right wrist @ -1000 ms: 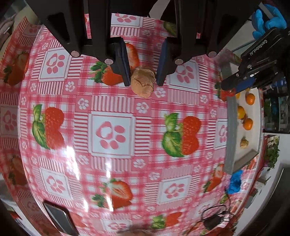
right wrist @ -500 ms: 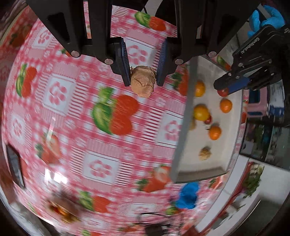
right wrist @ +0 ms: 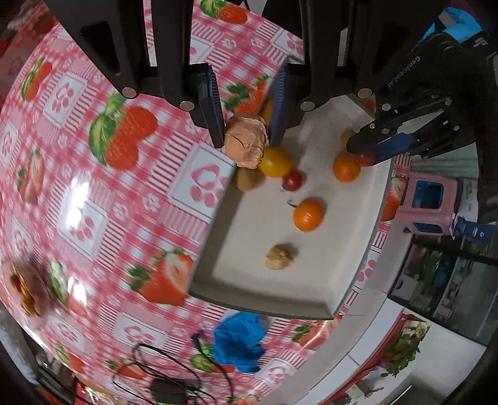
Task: Organize fruits
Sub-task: 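Carry the tomato and nut into the white tray and open both grippers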
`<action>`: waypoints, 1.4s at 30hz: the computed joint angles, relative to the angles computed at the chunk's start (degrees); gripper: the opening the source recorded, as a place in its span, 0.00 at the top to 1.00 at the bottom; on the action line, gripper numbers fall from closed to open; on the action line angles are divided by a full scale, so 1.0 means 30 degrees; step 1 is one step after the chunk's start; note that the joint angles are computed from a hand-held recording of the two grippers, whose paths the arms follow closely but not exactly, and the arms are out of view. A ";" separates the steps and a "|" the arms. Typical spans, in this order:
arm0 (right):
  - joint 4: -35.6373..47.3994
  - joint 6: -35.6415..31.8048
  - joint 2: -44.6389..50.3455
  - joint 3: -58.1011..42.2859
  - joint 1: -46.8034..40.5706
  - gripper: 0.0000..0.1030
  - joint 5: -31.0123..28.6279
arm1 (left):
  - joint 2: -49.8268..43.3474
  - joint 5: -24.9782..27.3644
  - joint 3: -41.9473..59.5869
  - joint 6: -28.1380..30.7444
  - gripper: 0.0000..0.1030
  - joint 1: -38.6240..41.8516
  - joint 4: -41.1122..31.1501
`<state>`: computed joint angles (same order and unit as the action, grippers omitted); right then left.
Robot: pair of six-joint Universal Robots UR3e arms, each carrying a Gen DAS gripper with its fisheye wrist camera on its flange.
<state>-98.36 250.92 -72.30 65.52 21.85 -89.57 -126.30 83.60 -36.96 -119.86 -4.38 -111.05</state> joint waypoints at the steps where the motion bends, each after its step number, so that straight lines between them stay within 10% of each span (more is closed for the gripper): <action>1: 0.0099 -0.0330 0.0328 -0.0386 -0.0183 0.70 0.0058 | -0.0307 -0.0004 0.0466 -0.0103 0.74 -0.0051 -0.0159; 32: 0.0386 -0.2384 0.3881 -0.3054 -0.1770 0.70 0.1580 | -0.1716 0.0938 0.0875 -0.1023 0.74 -0.0999 0.0533; 37: 0.0134 -0.2479 0.4359 -0.3207 -0.1930 0.70 0.2030 | -0.1318 0.0698 0.0441 -0.0942 0.31 -0.0956 0.0856; 42: -0.0020 -0.2517 0.4214 -0.2894 -0.2025 0.68 0.2270 | -0.1536 0.0538 0.1386 -0.1119 0.24 -0.0965 0.0260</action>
